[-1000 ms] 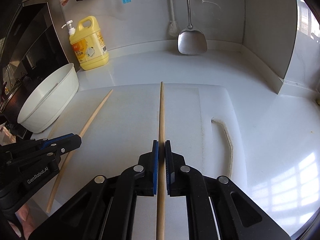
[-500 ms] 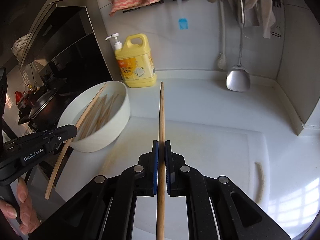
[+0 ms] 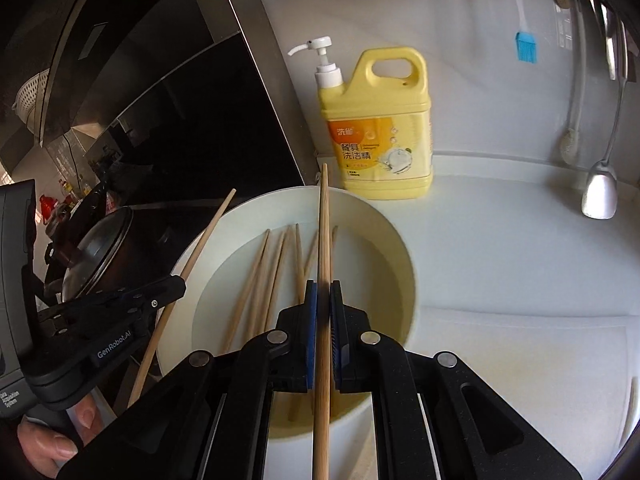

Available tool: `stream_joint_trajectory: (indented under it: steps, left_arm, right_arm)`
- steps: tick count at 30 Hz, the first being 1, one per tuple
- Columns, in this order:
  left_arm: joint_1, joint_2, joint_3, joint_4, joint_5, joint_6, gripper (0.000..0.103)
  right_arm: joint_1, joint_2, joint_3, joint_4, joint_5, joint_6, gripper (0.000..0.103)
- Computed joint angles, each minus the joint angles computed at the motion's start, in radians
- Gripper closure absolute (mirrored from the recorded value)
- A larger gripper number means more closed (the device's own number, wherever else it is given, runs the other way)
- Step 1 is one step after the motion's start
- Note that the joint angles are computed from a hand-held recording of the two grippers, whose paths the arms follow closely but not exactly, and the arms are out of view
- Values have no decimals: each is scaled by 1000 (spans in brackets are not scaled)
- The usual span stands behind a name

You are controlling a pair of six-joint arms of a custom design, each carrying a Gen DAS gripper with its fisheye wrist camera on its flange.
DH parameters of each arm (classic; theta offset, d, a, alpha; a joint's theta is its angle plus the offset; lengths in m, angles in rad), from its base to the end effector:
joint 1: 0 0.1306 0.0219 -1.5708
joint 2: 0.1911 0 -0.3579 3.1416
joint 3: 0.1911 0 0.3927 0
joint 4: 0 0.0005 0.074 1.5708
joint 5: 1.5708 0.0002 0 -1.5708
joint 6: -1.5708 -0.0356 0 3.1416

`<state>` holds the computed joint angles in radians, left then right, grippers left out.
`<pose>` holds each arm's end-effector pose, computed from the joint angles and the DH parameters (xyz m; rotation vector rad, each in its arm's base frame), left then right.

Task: Organize utensils
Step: 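Carry both chopsticks over the water basin, then open both tools to drop the chopsticks into the basin and withdraw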

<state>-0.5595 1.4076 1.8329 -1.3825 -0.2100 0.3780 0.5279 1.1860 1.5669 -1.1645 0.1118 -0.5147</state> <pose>0.3868 -0.2341 0.5613 0.1435 2.4976 -0.1228 0.3434 0.1951 0.5505 0.0396 2.3799 0.3766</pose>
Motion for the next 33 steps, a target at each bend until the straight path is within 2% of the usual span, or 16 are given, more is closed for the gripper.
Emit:
stream_joint_trajectory:
  steps: [3, 8, 14, 25, 26, 27, 28, 29, 30, 33]
  left_arm:
    - [40, 30, 3, 7, 55, -13, 96]
    - [67, 68, -5, 18, 99, -13, 96]
    - [75, 107, 3, 9, 115, -22, 96]
    - [79, 141, 6, -31, 134, 1, 95]
    - [78, 142, 8, -36, 131, 2, 88]
    - [78, 142, 8, -41, 129, 4, 71]
    - [77, 138, 7, -44, 120, 11, 59]
    - [76, 130, 2, -39, 107, 21, 40]
    - [75, 120, -4, -32, 92, 29, 36]
    - [71, 113, 10, -51, 60, 38, 35]
  right_arm:
    - [-2, 61, 28, 7, -43, -29, 97]
    - [-8, 140, 64, -1, -81, -32, 97]
    - [-25, 202, 97, -35, -131, -19, 97]
    - [-38, 240, 115, -79, -155, 0, 96]
    - [-38, 238, 114, -82, -154, 4, 96]
    - [-39, 237, 114, -84, -153, 6, 95]
    - [-40, 235, 115, -87, -154, 9, 91]
    - [-40, 233, 117, -90, -151, 9, 89]
    - [-41, 232, 119, -88, -144, 10, 84]
    - [-44, 219, 122, -91, -131, 20, 83]
